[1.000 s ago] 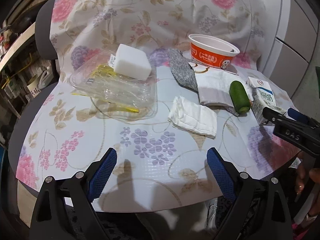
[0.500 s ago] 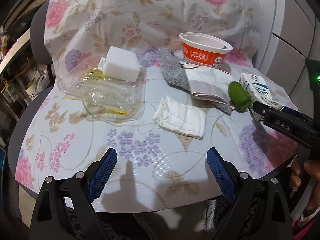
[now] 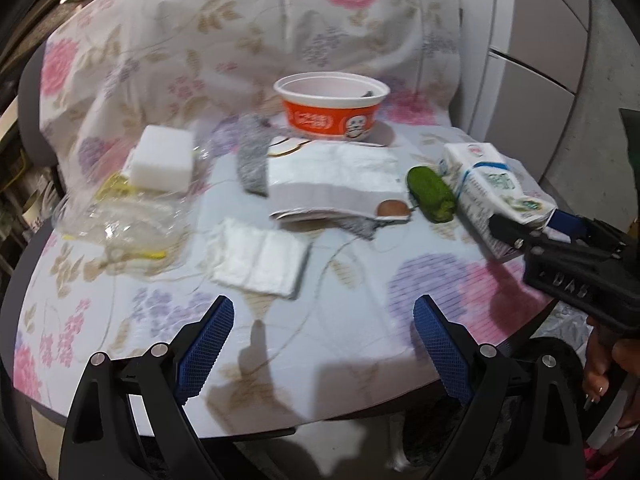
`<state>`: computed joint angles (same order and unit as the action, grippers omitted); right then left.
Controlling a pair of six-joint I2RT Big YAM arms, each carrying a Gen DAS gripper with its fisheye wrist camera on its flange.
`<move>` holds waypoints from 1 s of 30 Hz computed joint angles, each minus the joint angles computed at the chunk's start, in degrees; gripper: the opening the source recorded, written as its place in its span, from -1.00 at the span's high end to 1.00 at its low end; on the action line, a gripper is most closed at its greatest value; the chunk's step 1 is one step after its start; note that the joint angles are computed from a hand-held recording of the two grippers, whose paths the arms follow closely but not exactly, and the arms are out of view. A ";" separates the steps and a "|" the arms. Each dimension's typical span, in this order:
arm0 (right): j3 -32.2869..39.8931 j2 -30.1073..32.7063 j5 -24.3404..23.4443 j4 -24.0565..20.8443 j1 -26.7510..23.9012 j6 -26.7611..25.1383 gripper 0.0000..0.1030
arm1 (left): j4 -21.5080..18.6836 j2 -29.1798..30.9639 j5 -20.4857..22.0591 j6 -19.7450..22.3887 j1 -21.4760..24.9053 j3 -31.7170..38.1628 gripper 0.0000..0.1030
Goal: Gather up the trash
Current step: 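Close the left tool around the green cucumber and lift it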
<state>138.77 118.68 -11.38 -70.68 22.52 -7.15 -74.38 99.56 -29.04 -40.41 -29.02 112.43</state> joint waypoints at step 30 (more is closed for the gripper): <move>3.53 1.67 -5.04 -1.72 -4.23 -0.69 -0.44 | 2.89 8.53 3.47 3.80 0.52 11.83 -0.76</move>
